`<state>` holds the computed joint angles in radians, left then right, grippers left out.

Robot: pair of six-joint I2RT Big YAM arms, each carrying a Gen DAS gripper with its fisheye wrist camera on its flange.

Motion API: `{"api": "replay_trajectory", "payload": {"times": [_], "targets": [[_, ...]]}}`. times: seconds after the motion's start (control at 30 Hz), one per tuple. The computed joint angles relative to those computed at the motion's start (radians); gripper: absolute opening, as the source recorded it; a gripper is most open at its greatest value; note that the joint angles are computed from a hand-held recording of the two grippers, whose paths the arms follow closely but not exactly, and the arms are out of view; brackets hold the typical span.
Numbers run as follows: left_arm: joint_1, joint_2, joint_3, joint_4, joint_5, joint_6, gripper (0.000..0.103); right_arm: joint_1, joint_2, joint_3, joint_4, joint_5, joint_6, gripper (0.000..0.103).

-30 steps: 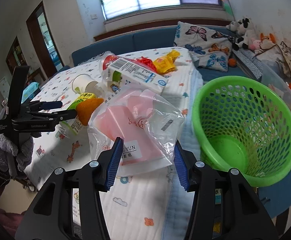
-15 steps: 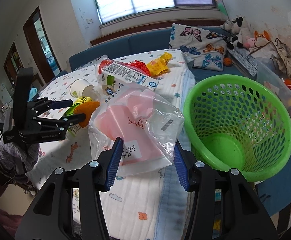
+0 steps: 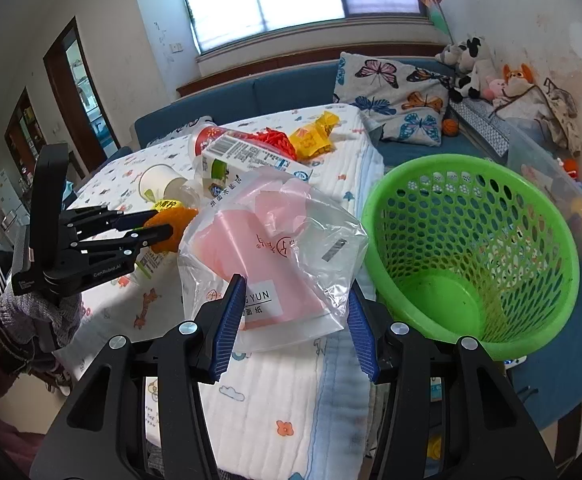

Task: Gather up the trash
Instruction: 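Lift the plastic bag with the right tool while the left tool grasps the orange peel, then carry the bag and peel over the green basket and open both tools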

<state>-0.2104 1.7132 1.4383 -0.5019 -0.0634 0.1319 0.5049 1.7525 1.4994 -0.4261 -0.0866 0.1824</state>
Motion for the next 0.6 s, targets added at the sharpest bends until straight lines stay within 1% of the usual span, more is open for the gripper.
{"api": "replay_trajectory", "payload": {"times": [0.13, 0.4, 0.5, 0.6], "targets": [[0.015, -0.028, -0.011, 0.000, 0.076, -0.034, 0.025, -0.002, -0.006, 0.000, 0.006, 0.008, 0.004, 0.050], [0.022, -0.094, -0.042, 0.010, 0.137, -0.049, 0.024, -0.009, -0.023, -0.010, 0.016, 0.030, 0.019, 0.050], [0.018, -0.117, -0.048, 0.014, 0.156, -0.047, 0.024, -0.016, -0.027, -0.010, 0.008, 0.059, 0.034, 0.050], [0.015, -0.133, -0.037, 0.013, 0.191, -0.046, 0.024, -0.033, -0.026, 0.000, -0.010, 0.097, 0.046, 0.050]]}}
